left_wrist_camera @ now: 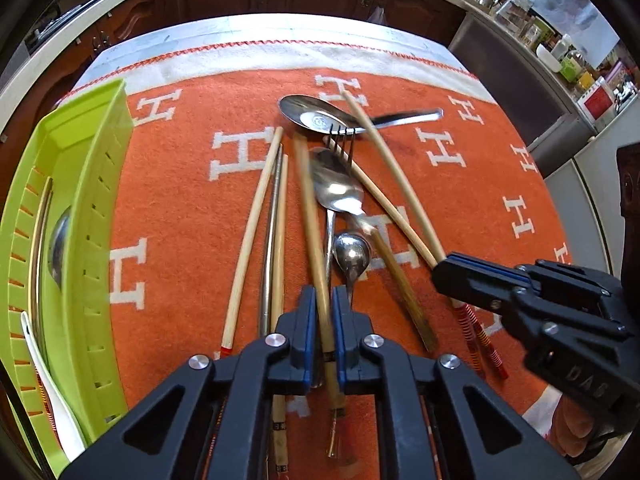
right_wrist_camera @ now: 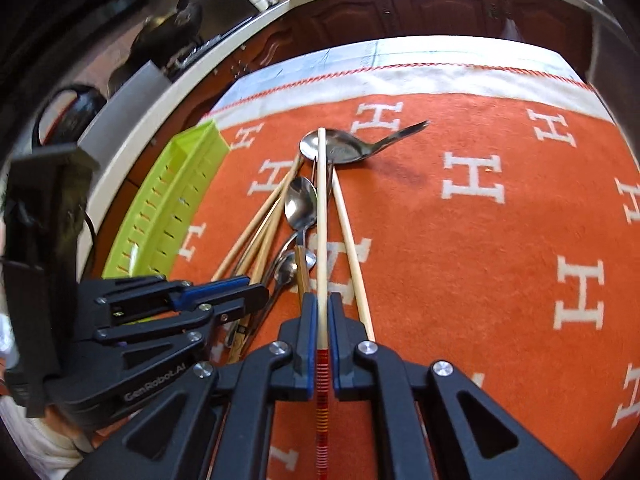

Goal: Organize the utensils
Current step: 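Grasp a red-striped chopstick with the right tool while the left tool grasps another chopstick, then carry both chopsticks into the green tray and open both tools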

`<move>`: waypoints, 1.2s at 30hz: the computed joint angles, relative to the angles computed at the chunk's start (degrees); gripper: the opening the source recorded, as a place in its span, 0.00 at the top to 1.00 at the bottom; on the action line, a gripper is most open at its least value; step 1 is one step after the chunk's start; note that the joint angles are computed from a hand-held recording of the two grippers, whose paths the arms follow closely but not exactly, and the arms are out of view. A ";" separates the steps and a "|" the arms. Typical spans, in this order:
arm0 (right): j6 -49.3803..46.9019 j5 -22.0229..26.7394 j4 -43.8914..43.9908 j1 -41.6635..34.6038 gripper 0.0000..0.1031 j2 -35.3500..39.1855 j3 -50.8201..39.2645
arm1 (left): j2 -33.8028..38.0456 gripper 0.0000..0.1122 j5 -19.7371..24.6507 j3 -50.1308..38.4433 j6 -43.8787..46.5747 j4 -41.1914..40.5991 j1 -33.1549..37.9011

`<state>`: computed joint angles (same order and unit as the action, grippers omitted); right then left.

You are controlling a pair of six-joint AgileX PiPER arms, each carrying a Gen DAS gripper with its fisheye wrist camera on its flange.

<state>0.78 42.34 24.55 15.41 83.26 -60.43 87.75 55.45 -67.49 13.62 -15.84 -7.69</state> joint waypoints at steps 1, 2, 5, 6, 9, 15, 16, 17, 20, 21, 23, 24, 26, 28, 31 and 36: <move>-0.64 0.24 1.23 -0.64 0.95 -0.62 0.39 | -0.50 0.96 0.13 0.09 0.31 -0.41 0.35; -0.94 0.45 2.00 -0.97 0.95 -1.08 0.56 | -1.30 0.96 0.37 0.31 1.05 -0.99 0.95; -0.05 1.03 2.11 -0.94 0.95 -2.06 0.31 | -3.59 0.96 1.43 0.75 2.87 -2.44 2.77; 0.35 1.15 2.01 -0.75 0.95 -2.44 0.29 | -4.41 0.96 1.92 0.92 3.50 -3.02 3.53; 1.83 1.71 1.76 -0.01 0.95 -3.54 -0.19 | -7.02 0.96 3.07 1.59 4.54 -4.02 5.56; 5.80 2.19 0.50 4.20 0.95 -3.73 -2.86 | -12.52 0.96 5.50 2.23 8.48 -7.08 11.86; 6.74 2.36 0.02 5.36 0.95 -3.70 -3.53 | -13.33 0.96 6.09 2.18 9.43 -7.72 13.33; 7.41 2.43 -0.29 6.21 0.95 -3.43 -4.16 | -14.07 0.96 6.58 2.17 10.32 -8.43 14.73; 9.77 3.22 -1.48 8.77 0.95 -2.36 -6.80 | -16.15 0.96 8.15 1.81 13.44 -10.81 19.95; 10.96 3.44 -2.14 9.89 0.95 -1.85 -8.00 | -16.68 0.96 8.55 1.60 14.69 -11.54 21.98; 13.01 3.73 -3.24 11.65 0.95 -0.89 -9.96 | -17.14 0.96 9.26 1.17 16.84 -12.91 25.57; 14.51 3.98 -4.09 12.72 0.95 -0.09 -11.44 | -17.10 0.96 9.45 0.85 17.77 -13.47 27.37; 16.52 4.63 -4.78 14.26 0.95 1.66 -14.19 | -16.58 0.96 9.93 0.01 19.65 -14.46 30.76; 18.72 5.36 -5.67 15.86 0.95 4.08 -17.64 | -15.83 0.96 10.42 -0.70 21.09 -15.41 33.70; 21.97 6.56 -7.43 17.81 0.95 7.94 -22.95 | -14.11 0.96 10.18 -1.75 22.87 -16.20 37.22; 25.22 8.86 -6.86 19.06 0.95 15.32 -31.52 | -10.46 0.96 8.88 -2.59 25.02 -17.11 40.57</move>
<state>26.00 51.20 17.69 34.47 98.58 -91.95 77.28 64.33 -70.09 38.64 -32.95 32.87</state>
